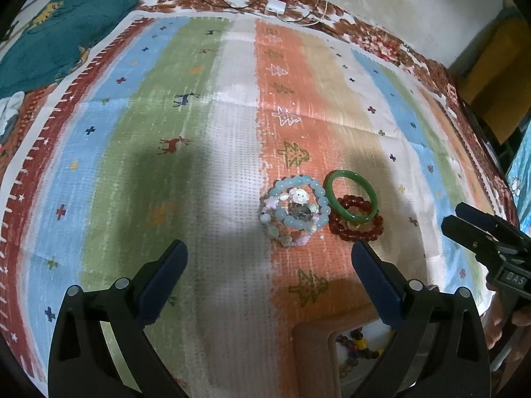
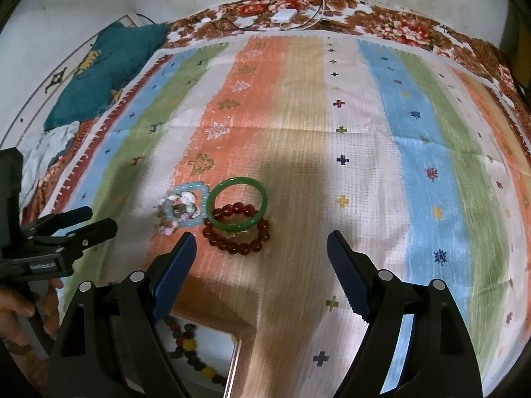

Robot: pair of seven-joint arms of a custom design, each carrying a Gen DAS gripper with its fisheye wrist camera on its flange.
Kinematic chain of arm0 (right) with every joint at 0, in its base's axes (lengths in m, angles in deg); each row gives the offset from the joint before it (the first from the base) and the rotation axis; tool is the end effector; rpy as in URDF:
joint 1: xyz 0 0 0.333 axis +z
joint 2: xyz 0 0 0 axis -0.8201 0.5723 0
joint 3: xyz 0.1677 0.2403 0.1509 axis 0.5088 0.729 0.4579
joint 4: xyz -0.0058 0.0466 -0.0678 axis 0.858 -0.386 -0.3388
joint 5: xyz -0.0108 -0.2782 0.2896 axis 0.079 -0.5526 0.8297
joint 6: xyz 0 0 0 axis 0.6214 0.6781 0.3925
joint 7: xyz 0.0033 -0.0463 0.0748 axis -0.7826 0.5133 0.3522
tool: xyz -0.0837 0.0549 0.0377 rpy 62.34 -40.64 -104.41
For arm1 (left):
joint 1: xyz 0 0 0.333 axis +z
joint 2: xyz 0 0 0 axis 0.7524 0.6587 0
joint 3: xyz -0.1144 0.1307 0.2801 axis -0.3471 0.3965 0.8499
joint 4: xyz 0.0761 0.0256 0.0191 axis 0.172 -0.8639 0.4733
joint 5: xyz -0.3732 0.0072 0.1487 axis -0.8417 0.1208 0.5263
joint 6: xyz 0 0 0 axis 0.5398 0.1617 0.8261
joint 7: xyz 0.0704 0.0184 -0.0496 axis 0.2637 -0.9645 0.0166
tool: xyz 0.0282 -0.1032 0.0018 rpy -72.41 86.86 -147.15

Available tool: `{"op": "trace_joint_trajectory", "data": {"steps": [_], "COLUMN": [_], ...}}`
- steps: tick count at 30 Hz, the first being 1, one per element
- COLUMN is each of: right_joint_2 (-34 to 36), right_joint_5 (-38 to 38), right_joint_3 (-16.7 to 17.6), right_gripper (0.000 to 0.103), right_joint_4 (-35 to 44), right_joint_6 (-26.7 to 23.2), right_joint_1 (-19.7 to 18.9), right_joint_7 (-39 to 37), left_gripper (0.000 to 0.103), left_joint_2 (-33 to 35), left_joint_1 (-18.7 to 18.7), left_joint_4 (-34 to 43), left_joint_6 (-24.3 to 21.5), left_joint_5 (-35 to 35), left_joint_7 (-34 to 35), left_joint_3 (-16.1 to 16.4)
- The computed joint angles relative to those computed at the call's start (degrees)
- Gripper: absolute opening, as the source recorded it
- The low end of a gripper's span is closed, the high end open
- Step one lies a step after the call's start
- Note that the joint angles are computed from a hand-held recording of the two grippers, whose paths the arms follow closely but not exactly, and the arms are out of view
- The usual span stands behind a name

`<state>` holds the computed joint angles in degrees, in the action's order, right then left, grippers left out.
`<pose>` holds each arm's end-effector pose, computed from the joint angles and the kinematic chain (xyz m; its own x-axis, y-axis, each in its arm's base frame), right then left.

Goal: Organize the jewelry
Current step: 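Move both open tools back to the remaining bracelets, then grasp the green jade bangle with the right tool while the left grasps the white crystal bracelet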

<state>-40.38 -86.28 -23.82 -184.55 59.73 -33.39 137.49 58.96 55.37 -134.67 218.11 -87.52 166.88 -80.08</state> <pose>0.6707 0.2515 0.4439 -0.0144 -0.9892 -0.1458 -0.8832 0.0809 -0.4620 0.7137 -0.0870 0.3857 -0.2517 -0.9357 0.2473 -0.8870 0.1208 -0.4456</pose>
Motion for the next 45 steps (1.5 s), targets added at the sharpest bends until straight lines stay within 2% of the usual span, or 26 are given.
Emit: {"op": "trace_joint_trajectory", "data": {"steps": [7, 10, 16, 28, 35, 45], "right_joint_2": [3.0, 4.1, 5.8, 10.0, 12.5, 15.4], "right_joint_5": [0.7, 2.9, 3.8, 5.9, 7.3, 8.3], "right_joint_3": [-0.1, 1.0, 0.5, 0.4, 0.6, 0.3], "right_gripper": [0.081, 0.081, 0.081, 0.081, 0.081, 0.081], "right_joint_4": [3.4, 4.7, 6.7, 11.4, 14.3, 17.8], "right_joint_6": [-2.1, -3.0, -4.1, -5.9, -7.1, -8.5], "right_joint_1": [-0.3, -1.3, -0.9, -1.3, -1.8, -2.1], "right_joint_7": [-0.8, -3.0, -3.9, -5.3, -6.0, -5.9], "left_gripper": [0.096, 0.095, 0.089, 0.079, 0.070, 0.067], "left_joint_2": [2.1, 3.3, 5.3, 7.3, 8.5, 10.8], "left_joint_1": [-0.7, -1.5, -2.1, -2.4, -2.9, -3.7], "left_joint_4": [2.8, 4.4, 6.8, 9.3, 10.6, 13.3], "left_joint_6": [-2.0, -3.3, -4.2, -5.5, -6.0, -7.6], "left_joint_5": [1.7, 3.9, 7.3, 9.9, 11.4, 13.6], "left_joint_7": [-1.2, -3.4, -5.4, -6.2, -6.7, -7.8], "left_joint_3": [0.9, 1.9, 2.4, 2.3, 2.5, 3.1]}}
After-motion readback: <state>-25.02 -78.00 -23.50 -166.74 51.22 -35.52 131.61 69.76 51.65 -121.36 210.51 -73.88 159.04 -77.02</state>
